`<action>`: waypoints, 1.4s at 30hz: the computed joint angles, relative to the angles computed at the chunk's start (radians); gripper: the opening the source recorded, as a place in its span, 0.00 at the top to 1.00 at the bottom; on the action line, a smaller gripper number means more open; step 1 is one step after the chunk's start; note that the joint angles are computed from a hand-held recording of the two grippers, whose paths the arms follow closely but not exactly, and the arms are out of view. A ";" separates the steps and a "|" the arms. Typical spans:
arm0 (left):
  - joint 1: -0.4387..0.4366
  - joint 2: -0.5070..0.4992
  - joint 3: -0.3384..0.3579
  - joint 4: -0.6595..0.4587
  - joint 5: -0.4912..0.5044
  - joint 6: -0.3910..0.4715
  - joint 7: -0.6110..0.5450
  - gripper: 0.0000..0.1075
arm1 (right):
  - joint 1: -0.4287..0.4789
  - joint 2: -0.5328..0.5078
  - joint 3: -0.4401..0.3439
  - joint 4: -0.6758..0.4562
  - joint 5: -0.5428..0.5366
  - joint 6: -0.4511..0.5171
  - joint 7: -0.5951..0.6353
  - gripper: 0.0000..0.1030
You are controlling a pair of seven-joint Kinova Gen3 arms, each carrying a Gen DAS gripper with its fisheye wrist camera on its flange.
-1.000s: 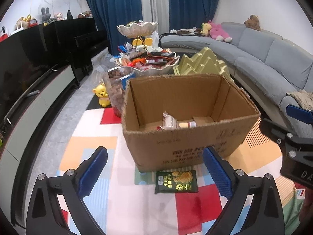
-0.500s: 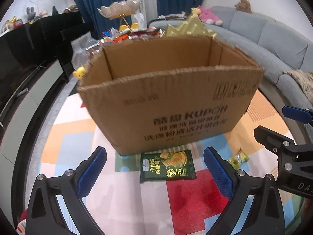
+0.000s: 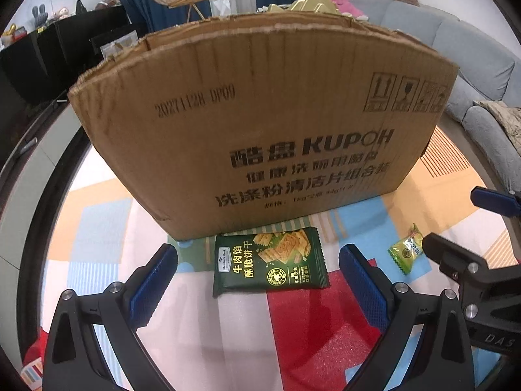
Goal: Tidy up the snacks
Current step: 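Withdraw both open tools and lower toward the green cracker packet and candy, then close the left tool on the green cracker packet while the right tool grasps the green candy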
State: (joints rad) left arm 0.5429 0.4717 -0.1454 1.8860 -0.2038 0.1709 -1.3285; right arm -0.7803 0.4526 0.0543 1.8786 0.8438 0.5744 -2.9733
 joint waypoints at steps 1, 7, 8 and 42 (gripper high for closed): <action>-0.008 0.004 0.008 -0.005 0.004 0.004 -0.002 0.06 | 0.004 0.005 -0.003 0.002 -0.003 -0.006 0.003 0.19; -0.058 0.033 0.053 -0.036 0.028 0.024 -0.014 0.06 | 0.016 0.018 0.000 0.004 -0.023 -0.036 0.031 0.19; -0.070 0.040 0.062 -0.043 0.032 0.028 -0.020 0.06 | 0.017 0.020 0.002 0.004 -0.028 -0.041 0.037 0.19; -0.173 0.100 0.136 -0.026 0.129 -0.036 -0.131 0.19 | 0.002 0.061 0.095 0.020 -0.176 -0.167 0.142 0.42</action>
